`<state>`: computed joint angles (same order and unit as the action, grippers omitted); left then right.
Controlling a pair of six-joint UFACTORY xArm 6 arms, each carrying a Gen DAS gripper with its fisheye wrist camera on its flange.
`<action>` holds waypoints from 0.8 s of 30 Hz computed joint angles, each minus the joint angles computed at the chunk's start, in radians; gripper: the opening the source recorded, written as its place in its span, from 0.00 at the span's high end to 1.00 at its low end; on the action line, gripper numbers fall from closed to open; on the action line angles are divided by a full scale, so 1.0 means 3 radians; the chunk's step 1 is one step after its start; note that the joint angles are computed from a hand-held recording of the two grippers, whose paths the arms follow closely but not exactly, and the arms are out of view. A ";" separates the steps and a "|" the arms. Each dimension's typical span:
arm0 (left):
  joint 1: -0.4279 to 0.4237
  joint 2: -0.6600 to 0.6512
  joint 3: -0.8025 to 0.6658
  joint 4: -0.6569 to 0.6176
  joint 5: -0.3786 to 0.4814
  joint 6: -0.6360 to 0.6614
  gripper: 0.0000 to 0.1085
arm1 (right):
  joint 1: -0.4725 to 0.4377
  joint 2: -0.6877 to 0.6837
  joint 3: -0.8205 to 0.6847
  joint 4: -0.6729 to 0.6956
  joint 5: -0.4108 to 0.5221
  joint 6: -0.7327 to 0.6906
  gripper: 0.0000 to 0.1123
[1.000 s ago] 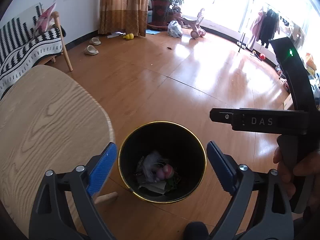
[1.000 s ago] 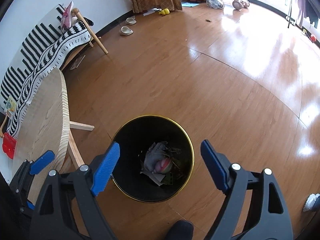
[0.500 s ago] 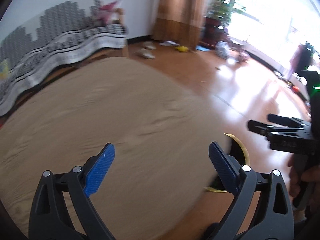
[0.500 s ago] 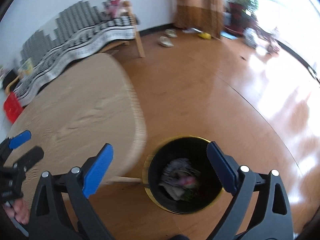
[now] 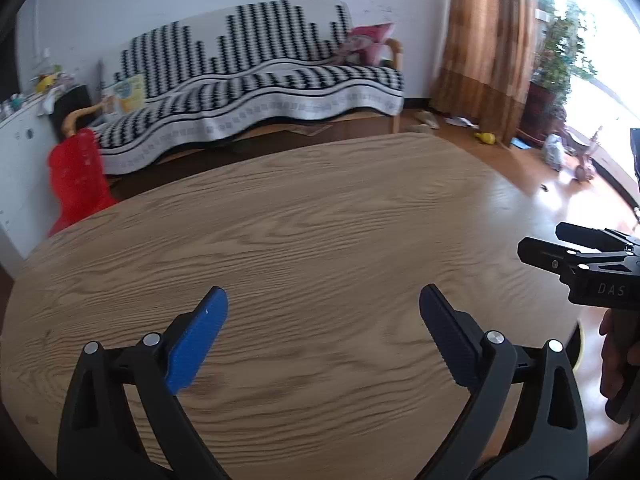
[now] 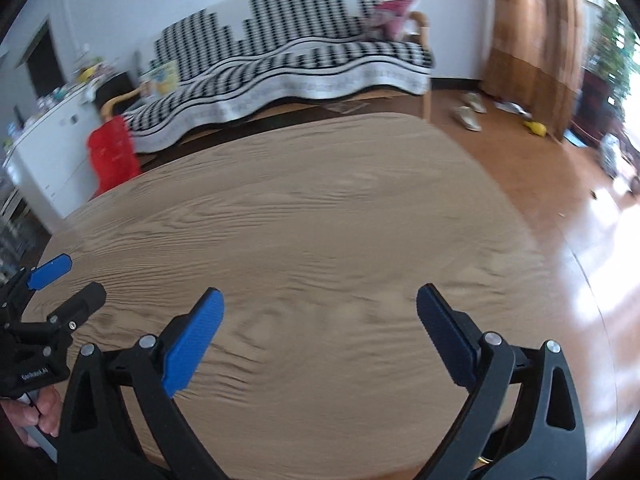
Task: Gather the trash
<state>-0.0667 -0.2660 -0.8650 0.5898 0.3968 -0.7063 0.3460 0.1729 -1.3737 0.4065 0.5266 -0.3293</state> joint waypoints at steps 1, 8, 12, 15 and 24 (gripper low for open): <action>0.0084 -0.0055 0.0069 0.0010 -0.0014 0.0027 0.13 | 0.0093 0.0051 -0.0044 -0.0051 -0.0012 0.0050 0.16; 0.0539 -0.0250 0.0371 -0.0261 -0.0207 0.0373 0.12 | 0.0385 0.0312 -0.0264 -0.0314 -0.0015 0.0264 0.16; 0.0671 -0.0302 0.0440 -0.0440 -0.0269 0.0493 0.11 | 0.0488 0.0491 -0.0409 -0.0450 0.0005 0.0398 0.16; 0.0720 -0.0289 0.0437 -0.0459 -0.0293 0.0488 0.11 | 0.0512 0.0559 -0.0448 -0.0488 0.0012 0.0427 0.16; 0.0727 -0.0217 0.0365 -0.0366 -0.0222 0.0374 0.11 | 0.0531 0.0638 -0.0509 -0.0477 0.0061 0.0376 0.16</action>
<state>0.1515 -0.3311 -0.7555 0.4800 0.3302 -0.5940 0.5052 0.3642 -1.5265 0.2634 0.5449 -0.2164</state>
